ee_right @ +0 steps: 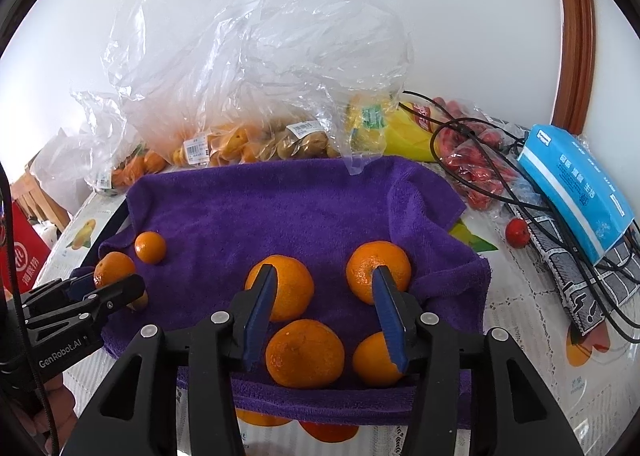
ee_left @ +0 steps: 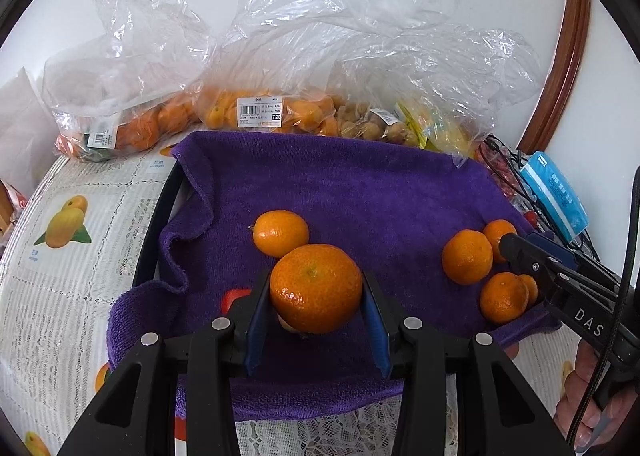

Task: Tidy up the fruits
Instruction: 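Lower both tools and open them to drop the oranges on the towel, then move both open tools back to the oranges beside the towel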

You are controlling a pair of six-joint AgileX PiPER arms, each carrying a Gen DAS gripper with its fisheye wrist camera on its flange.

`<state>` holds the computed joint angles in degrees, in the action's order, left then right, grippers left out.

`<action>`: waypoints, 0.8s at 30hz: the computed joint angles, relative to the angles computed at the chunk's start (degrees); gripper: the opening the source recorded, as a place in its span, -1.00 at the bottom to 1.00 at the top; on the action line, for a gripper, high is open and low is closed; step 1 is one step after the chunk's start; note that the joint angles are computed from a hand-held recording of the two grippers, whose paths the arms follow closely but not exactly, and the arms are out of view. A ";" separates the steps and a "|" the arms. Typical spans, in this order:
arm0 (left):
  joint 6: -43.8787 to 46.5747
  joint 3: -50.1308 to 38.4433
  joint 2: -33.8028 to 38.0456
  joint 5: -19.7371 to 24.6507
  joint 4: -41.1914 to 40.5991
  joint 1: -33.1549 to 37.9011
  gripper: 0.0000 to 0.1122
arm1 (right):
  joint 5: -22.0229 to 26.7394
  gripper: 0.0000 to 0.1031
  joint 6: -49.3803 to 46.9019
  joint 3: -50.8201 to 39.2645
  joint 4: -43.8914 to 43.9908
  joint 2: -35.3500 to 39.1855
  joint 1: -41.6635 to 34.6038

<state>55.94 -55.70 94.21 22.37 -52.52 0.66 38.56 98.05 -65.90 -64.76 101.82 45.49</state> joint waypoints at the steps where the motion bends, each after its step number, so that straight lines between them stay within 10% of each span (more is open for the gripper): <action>1: -0.06 0.00 0.00 0.02 -0.11 0.11 -0.27 | 0.00 -0.03 0.18 0.11 -0.17 -0.01 0.02; 24: 7.67 1.61 -3.56 3.59 -9.67 3.26 0.06 | 5.91 0.28 7.68 2.04 -9.48 -1.39 4.47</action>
